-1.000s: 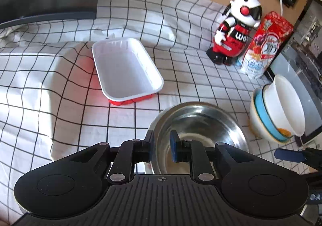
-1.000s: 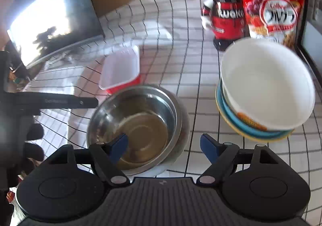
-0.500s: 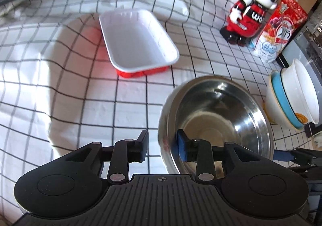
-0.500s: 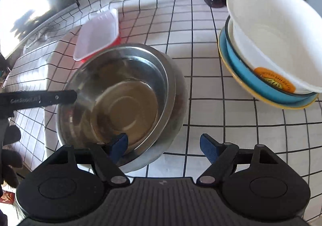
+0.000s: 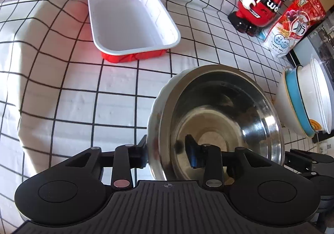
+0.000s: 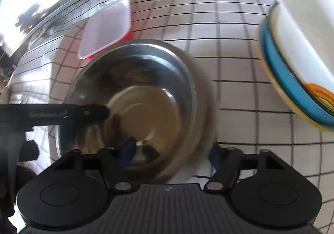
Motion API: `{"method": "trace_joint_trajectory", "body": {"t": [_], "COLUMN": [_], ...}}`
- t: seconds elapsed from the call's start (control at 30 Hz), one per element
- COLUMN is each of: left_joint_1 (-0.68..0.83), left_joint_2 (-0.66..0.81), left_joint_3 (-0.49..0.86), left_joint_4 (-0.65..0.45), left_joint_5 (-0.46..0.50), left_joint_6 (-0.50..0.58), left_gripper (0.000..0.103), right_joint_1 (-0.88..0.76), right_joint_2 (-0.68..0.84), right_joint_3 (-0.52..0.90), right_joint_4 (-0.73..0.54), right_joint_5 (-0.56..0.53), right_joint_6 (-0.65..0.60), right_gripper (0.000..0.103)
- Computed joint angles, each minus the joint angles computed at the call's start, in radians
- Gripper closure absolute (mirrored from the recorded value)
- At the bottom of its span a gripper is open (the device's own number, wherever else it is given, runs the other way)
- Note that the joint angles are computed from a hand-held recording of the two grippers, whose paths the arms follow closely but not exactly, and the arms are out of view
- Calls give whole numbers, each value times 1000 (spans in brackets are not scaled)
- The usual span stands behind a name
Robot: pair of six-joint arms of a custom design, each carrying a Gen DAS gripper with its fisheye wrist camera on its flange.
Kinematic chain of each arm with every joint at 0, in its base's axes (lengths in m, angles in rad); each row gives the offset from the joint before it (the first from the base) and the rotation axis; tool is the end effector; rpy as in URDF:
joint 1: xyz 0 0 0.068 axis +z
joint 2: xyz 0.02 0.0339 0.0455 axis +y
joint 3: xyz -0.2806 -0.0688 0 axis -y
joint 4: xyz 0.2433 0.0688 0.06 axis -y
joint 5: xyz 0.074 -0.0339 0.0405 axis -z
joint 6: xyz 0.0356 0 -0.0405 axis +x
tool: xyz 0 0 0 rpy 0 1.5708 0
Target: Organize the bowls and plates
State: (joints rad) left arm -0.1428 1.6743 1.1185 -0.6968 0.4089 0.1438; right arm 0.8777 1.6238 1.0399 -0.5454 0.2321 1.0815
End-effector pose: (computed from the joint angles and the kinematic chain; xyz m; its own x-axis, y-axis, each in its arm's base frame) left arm 0.3154 -0.0597 0.2139 -0.8941 0.2614 -0.3637 0.3858 0.8620 -0.3289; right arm 0.2091 0.2389 0.2114 -0.8769 0.2887 -0.3844 0.1875 0.9417 0.2794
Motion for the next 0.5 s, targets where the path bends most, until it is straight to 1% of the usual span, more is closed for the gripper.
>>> {"method": "trace_joint_trajectory", "body": {"t": [0.07, 0.17, 0.23, 0.33, 0.5], "left_joint_1": [4, 6, 3, -10, -44], "left_joint_2": [14, 28, 38, 55, 97], "left_joint_3": [16, 34, 47, 68, 119], "left_joint_4": [-11, -26, -34, -38, -31], "left_joint_5": [9, 18, 16, 11, 3], "left_joint_6": [7, 13, 11, 5, -17], "left_gripper": [63, 63, 62, 62, 62], "right_joint_1": [-2, -3, -6, -16, -35], "right_joint_2": [-3, -13, -16, -29, -32], "right_joint_3": [-7, -19, -19, -34, -30], "right_joint_4": [8, 14, 7, 20, 4], "right_joint_5": [-2, -4, -1, -4, 16], "right_joint_6": [-18, -33, -26, -7, -6], "right_gripper": [33, 37, 42, 43, 44]}}
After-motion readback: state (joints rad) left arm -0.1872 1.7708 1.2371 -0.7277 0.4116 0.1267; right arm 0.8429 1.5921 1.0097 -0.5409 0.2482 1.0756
